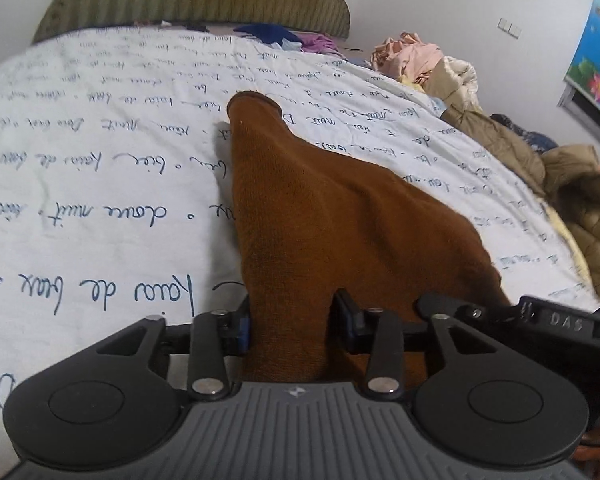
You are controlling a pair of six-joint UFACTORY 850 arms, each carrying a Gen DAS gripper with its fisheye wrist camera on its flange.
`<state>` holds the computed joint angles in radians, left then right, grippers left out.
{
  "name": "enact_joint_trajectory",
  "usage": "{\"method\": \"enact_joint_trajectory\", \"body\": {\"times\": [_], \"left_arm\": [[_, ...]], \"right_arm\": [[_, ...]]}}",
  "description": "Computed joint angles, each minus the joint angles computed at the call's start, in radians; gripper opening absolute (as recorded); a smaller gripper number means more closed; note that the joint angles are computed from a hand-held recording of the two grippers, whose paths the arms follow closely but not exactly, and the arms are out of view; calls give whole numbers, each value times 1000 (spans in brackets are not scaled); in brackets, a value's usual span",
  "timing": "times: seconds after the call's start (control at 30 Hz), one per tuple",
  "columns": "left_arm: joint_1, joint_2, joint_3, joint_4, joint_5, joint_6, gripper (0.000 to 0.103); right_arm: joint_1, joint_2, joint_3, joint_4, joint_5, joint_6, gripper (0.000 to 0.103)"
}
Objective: Fold small clothes
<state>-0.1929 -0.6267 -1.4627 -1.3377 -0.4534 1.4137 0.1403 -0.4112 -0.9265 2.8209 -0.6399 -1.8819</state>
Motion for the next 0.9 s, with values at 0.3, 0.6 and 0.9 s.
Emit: {"method": "enact_joint_trajectory", "body": {"times": [0.3,0.6,0.9], "left_arm": [[-26,30,43,-99,105,170,57],[-11,-25,-75,125,56,-102,67],[16,-284,-517,509,-171,-657,81]], "right_arm": [[-13,4,-14,15,29,-6,47],[-59,-30,-88,-142,62,109,67],[-90,13,-75,-44,165,-24,83]]}}
